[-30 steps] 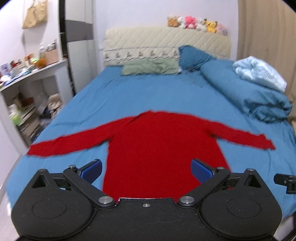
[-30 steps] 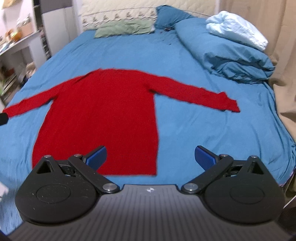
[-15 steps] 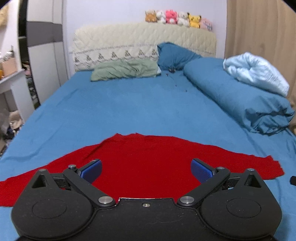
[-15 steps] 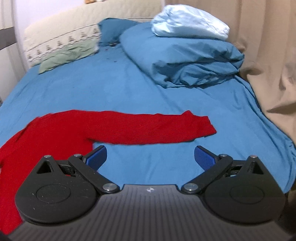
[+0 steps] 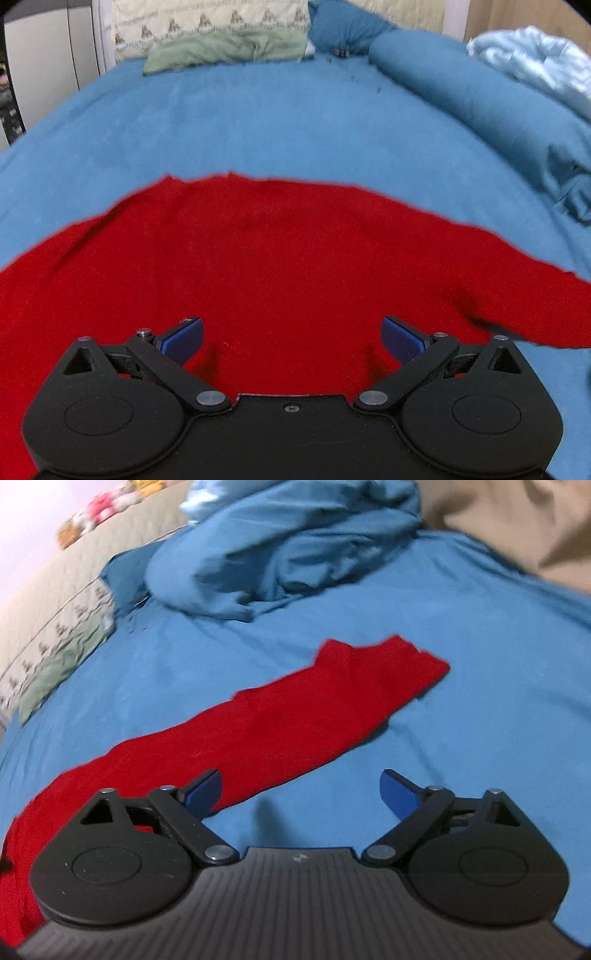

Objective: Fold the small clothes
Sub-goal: 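Reach the right gripper to the sleeve cuff and close on it, then carry the held sleeve across the sweater body and open the right gripper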

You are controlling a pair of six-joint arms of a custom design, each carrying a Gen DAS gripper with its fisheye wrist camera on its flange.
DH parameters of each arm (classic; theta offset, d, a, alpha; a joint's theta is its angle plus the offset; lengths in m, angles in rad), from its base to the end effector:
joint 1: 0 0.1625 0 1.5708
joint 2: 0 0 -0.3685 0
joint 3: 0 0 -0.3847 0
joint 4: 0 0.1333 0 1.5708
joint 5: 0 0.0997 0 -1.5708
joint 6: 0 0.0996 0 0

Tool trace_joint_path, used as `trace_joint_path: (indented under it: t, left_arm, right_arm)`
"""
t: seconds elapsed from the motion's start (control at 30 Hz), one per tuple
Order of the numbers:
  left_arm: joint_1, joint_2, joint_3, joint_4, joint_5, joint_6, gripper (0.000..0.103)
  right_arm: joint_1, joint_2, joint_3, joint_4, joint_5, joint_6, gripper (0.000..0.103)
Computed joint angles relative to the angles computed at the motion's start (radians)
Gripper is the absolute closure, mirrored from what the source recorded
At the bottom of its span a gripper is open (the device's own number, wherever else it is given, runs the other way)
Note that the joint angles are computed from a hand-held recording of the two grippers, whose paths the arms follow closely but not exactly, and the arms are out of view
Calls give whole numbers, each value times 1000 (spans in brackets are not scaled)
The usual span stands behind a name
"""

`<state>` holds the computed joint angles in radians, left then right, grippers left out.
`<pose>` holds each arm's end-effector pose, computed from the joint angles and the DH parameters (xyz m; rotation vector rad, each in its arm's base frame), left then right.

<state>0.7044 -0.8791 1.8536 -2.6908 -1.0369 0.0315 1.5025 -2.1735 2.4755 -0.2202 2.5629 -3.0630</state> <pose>-0.3092 -0.5042 0.0576 1.1117 2.4303 -0.4743 0.0358 -0.2075 0.2478 -0.9575 -1.6119 1.5506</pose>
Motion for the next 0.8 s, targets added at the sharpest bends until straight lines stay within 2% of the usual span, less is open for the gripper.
trace_joint_path:
  t: [0.03,0.1,0.23,0.33,0.4,0.47,0.53,0.67,0.73,0.8]
  left_arm:
    - [9,16,-8,8,-2,-3,0]
    - [20,41,-21,17,-4,-5,0]
    - [26,64,-6,-52,8,33,0]
    - [38,63,-16,-37,-14,43,0]
    - [48,59,-24,-25,-29,55,0]
    - [53,45,-16,-28,-37,72,0]
    - [58,32,-6,-50,-38,75,0]
    - [73,-20,9,-99,-48,93,0]
    - [85,-37,-2,-121,-45,110,0]
    - [91,-66,-3,-133,-24,126,0]
  right_arm:
    - [-65,-32,17,6,-66,10,6]
    - [-151,-64,40,-10,-149,-2,14]
    - [-251,-103,75,-101,-231,-75,28]
    - [-300,-116,75,-127,-252,-92,53]
    - [-306,-106,65,-146,-236,-115,70]
    - [-272,-87,52,-189,-192,-167,78]
    - [-215,-59,26,-226,-152,-227,80]
    - [-19,49,-65,-328,-98,-394,83]
    - [91,146,-137,-373,-113,-486,83]
    - [167,264,-225,-357,-176,-524,83]
